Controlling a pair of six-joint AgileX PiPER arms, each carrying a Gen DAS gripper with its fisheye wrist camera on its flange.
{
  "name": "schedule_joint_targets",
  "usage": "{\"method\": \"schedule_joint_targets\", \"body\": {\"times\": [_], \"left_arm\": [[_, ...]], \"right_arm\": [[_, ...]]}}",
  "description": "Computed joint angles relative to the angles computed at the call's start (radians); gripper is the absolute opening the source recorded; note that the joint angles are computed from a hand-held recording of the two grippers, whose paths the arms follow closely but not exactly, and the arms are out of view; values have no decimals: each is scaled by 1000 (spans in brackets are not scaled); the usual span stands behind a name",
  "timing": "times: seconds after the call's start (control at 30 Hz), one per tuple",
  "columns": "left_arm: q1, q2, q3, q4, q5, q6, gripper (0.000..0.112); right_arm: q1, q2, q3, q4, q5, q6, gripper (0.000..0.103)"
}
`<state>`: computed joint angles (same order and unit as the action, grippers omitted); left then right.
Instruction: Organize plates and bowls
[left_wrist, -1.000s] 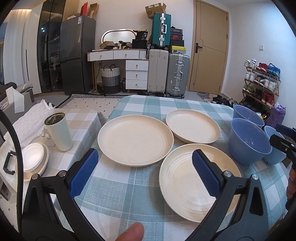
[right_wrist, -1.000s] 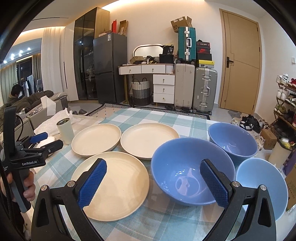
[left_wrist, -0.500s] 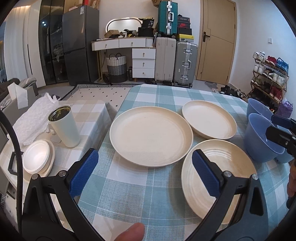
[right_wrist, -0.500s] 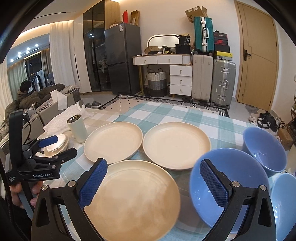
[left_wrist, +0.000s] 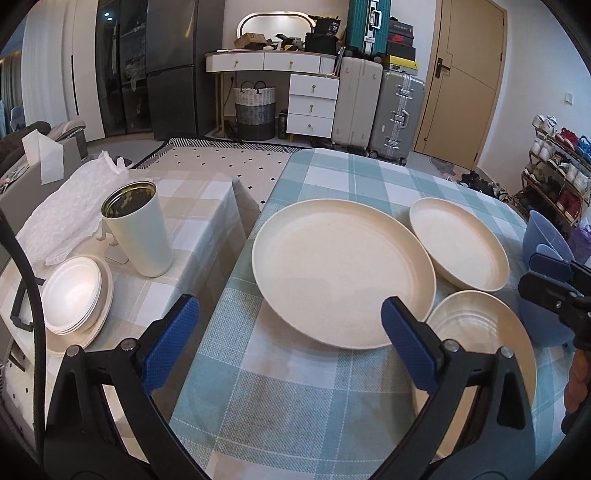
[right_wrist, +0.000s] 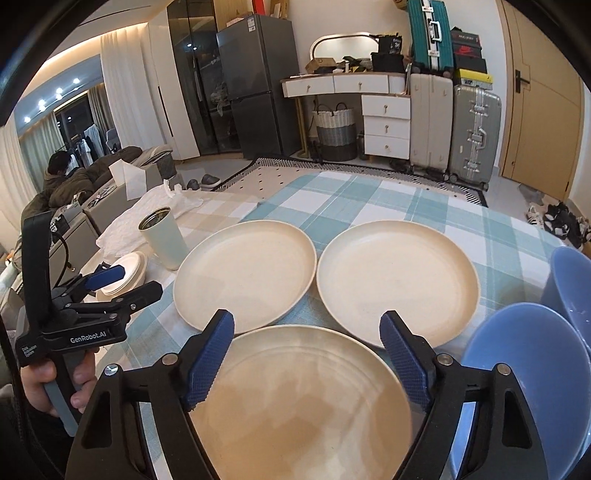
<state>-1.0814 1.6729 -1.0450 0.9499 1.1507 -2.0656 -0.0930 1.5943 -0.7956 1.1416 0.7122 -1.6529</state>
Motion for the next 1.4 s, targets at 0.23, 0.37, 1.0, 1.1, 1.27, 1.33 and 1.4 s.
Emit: {"method": "schedule_joint_targets", "body": {"times": [0.23,0.37,1.0,1.1,1.27,1.33,1.4], "left_arm": [[77,4,22,-19,-76,37,98],[122,8,40,-26,-122,61,97],[249,23,90,-72,-282,141,83],[267,23,99,-75,-313,148,77],[305,32,106,-89,-376,169,67],[312,40,101,-89,-385,177,63],[319,44,97,-87,-395,187,61]], "right_arm": [[105,103,-76,-44,-39,83,74],[158,153,-110,-65,-57,126,71],[269,335,-281,-193,-62,376,59],[272,353,-296,-197,-63,392,58],[280,371,-312,-210,-74,417,55],[284,375,-314,-217,-83,426,52],[293,378,-313,-223,-101,435,50]]}}
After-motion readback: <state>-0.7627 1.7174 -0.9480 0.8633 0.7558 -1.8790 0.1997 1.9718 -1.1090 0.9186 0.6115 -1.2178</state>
